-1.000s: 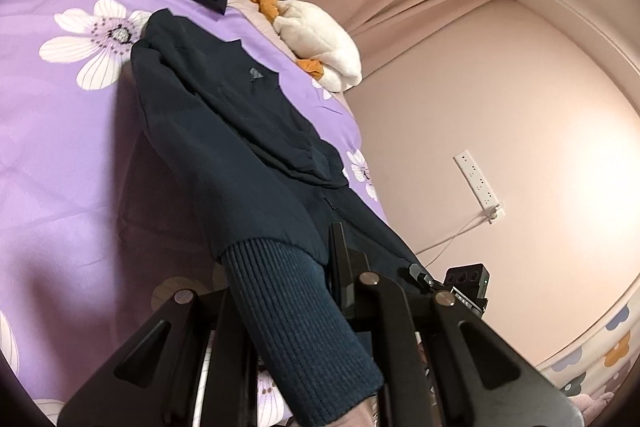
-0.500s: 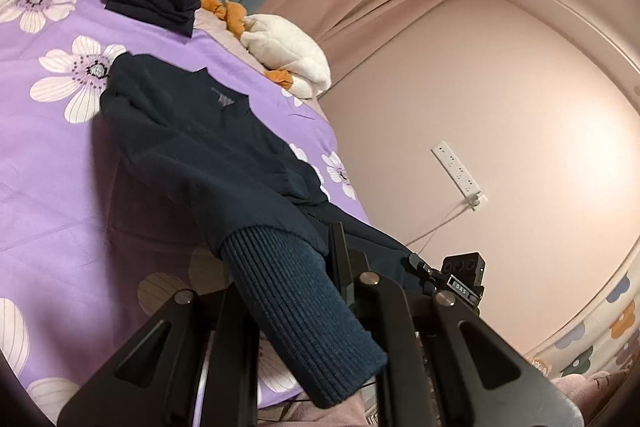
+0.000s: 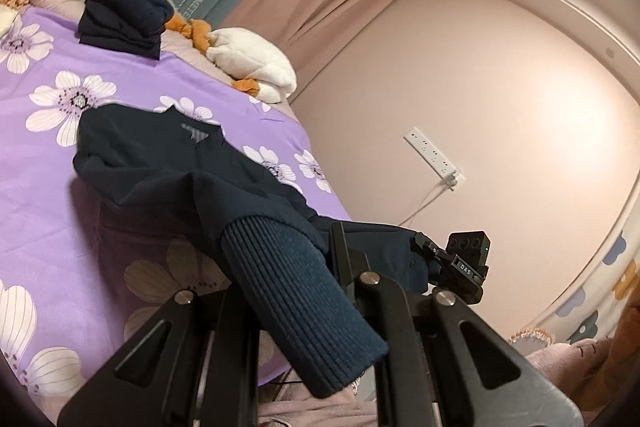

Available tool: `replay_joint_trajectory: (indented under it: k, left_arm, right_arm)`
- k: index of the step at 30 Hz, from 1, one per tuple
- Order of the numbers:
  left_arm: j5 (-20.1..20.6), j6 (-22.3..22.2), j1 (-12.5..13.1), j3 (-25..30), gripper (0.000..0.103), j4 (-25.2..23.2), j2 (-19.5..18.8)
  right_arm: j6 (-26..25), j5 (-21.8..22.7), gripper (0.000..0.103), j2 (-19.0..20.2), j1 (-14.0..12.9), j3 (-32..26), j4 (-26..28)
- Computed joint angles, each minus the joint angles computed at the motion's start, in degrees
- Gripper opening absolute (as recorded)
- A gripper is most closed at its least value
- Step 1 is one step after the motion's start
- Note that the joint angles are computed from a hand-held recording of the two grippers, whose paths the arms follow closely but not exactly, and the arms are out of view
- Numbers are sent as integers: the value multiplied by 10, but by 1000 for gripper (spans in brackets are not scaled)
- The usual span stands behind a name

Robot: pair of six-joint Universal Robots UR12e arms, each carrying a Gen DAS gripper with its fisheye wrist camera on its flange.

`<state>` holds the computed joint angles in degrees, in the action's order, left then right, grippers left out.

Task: Fold large clothes
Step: 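Lift the held hem higher and carry it toward the collar with both grippers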

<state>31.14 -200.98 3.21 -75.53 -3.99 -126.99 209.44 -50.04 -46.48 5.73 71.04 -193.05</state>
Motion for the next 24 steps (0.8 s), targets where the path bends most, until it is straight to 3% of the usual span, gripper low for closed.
replay_joint_trajectory:
  k: [9,14,24]
  left_arm:
    - [-3,-22,3,-11,11,42,10]
    - [11,0,-1,-2,10,18,11]
    - [39,1,-6,19,10,-19,-3]
  right_arm:
    - [-24,2,18,-6,1,5,-30]
    - [-24,8,18,-2,-3,2,-52]
    - [6,33,18,23,-11,-31,-34]
